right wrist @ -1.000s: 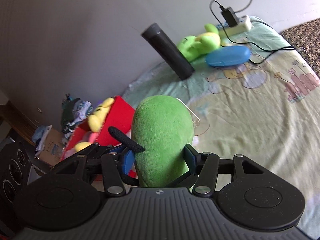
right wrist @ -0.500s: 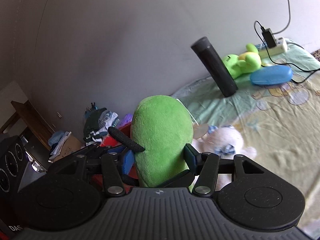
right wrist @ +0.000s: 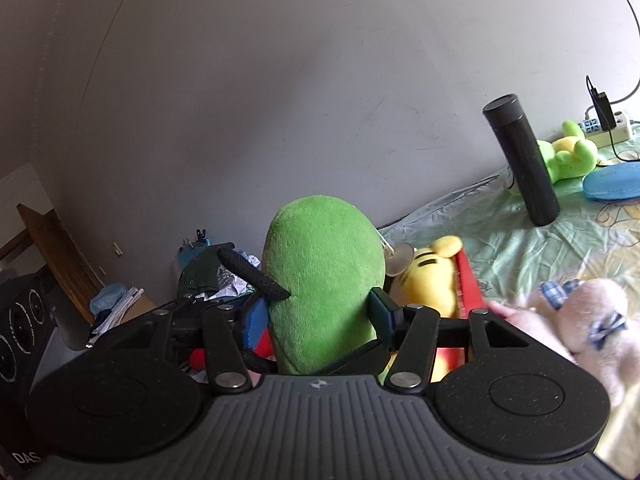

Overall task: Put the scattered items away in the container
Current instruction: 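Lift the green plush with both grippers and carry it over the red box, then lower the green plush into the red box beside the tiger plush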

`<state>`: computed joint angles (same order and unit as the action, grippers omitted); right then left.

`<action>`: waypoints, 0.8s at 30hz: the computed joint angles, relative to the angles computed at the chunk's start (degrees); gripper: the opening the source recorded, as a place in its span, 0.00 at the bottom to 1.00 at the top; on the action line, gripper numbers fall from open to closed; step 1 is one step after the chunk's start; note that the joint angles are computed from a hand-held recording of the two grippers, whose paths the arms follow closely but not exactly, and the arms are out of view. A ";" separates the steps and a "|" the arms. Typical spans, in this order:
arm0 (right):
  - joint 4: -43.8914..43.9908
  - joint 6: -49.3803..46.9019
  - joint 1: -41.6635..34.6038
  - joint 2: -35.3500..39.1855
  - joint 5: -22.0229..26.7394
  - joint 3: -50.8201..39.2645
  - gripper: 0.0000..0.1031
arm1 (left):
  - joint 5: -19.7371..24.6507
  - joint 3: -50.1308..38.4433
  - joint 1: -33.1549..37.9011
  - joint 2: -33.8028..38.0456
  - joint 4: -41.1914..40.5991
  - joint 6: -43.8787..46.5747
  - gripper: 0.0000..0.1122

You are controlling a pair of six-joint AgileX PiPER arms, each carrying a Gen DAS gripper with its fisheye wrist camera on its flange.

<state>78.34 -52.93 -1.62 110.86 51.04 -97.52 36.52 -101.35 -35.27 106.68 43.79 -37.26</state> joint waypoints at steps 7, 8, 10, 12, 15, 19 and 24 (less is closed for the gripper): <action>-10.18 12.31 7.40 3.84 -6.61 -6.79 0.55 | -5.47 3.78 8.50 -1.73 -15.82 13.69 0.75; -12.10 14.98 8.22 4.60 -6.94 -8.14 0.55 | -5.93 3.72 9.47 -1.41 -18.18 15.53 0.75; -16.49 20.67 9.35 6.45 -6.75 -11.61 0.55 | -6.15 2.85 11.37 -0.29 -23.65 19.85 0.75; -22.17 27.01 10.53 8.59 -6.10 -15.81 0.55 | -6.27 2.12 13.04 0.85 -28.49 23.28 0.74; -28.09 33.12 11.71 10.84 -5.12 -19.59 0.55 | -6.24 1.61 14.60 2.19 -32.97 26.36 0.72; -34.75 37.76 13.48 11.28 -4.43 -20.97 0.55 | -4.87 0.07 16.68 4.05 -39.34 31.63 0.71; -48.49 45.42 16.45 17.14 1.72 -32.82 0.56 | -1.64 -3.82 18.54 7.86 -45.14 35.50 0.70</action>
